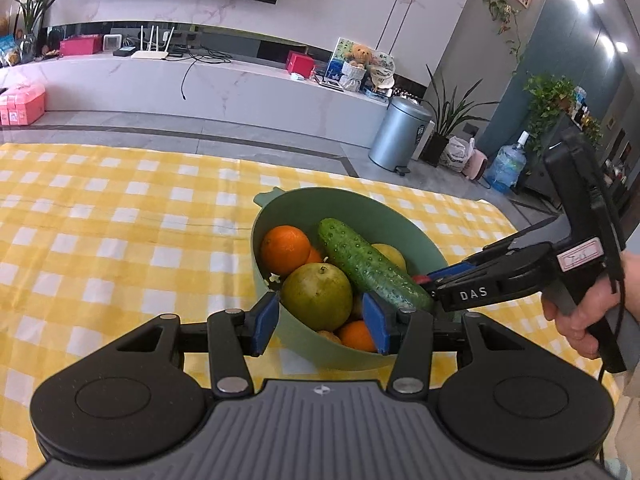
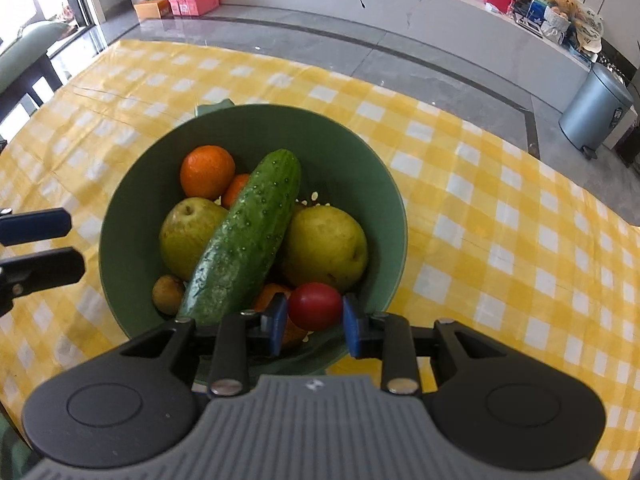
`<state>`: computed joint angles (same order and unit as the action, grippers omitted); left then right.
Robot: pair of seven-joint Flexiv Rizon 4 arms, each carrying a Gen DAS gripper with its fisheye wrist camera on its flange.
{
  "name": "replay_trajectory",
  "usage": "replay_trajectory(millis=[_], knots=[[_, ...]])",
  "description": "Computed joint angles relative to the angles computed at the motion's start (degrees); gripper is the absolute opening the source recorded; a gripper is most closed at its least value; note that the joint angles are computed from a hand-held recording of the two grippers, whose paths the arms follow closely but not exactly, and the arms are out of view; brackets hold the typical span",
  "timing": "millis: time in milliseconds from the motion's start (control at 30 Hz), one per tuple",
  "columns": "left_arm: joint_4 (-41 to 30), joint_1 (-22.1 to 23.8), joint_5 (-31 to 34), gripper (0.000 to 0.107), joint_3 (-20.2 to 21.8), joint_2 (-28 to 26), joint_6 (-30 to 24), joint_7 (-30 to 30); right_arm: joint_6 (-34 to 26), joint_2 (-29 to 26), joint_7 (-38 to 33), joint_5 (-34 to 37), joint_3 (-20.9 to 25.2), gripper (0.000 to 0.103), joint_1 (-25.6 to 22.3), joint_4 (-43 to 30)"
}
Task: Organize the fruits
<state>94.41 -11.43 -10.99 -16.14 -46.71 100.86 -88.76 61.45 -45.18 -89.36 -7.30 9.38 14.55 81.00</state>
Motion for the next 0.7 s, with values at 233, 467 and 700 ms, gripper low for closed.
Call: replay_trajectory(millis=[233, 467, 700], knots=[[1.2, 0.6, 0.6, 0.056, -0.4, 0.6, 1.7, -0.8, 0.8, 0.4, 3.0, -1.2, -1.7, 0.027, 1.4, 0.9], [3.2, -1.3, 1.5, 0.06, 1.7, 3.0, 3.7, -1.2, 5.7, 2.8, 5.6, -2.4, -2.5, 0.04, 1.8, 4.5], [5.2, -8.8, 0.3, 0.06, 9.8, 6.3, 5.9, 0.0, 18.0, 8.8, 11.0, -3.5, -4.4, 0.048, 2.8, 13.5]])
